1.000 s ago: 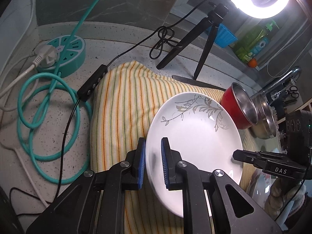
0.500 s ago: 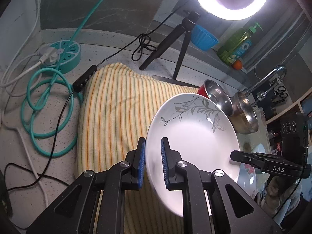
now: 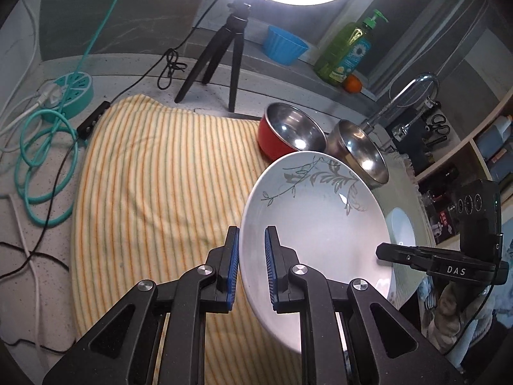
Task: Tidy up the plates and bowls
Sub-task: 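Lift the grey-leaf plate and carry it toward the pink-flower stack, then lower the grey-leaf plate onto the pink-flower stack and open both tools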
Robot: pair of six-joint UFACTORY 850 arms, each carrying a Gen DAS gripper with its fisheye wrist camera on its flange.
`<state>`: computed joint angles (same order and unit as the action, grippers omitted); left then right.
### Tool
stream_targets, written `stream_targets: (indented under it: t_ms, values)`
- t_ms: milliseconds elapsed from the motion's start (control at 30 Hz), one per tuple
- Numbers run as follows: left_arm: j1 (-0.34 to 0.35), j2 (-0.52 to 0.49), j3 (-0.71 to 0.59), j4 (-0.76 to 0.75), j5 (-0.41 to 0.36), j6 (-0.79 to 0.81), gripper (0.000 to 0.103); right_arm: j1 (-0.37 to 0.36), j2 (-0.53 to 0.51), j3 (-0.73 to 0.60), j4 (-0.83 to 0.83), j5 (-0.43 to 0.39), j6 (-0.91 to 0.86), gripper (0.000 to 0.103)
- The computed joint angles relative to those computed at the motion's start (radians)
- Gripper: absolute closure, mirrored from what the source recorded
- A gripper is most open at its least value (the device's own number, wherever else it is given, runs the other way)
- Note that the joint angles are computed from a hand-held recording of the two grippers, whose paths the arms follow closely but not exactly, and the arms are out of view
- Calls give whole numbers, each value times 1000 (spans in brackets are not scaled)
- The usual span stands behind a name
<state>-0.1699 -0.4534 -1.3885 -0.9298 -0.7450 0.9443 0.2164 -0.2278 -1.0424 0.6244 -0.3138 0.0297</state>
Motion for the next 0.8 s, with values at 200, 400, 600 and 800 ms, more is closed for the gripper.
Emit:
stream_targets:
  t_ms: [200,400,600,800]
  values:
    - [-42,48,77,-17,8,9,89,-27,90,110,-6,0,18,93]
    - [-73,74,127,-19,3,-2,89,-51,149,183,-15,-6,36,93]
    - [-95,95,159,-17,9,-8,89,-62,192,240,-21,-5,45,93]
    - [-121,104,180,6,16,-24,89,-74,216,279,-23,-13,54,93]
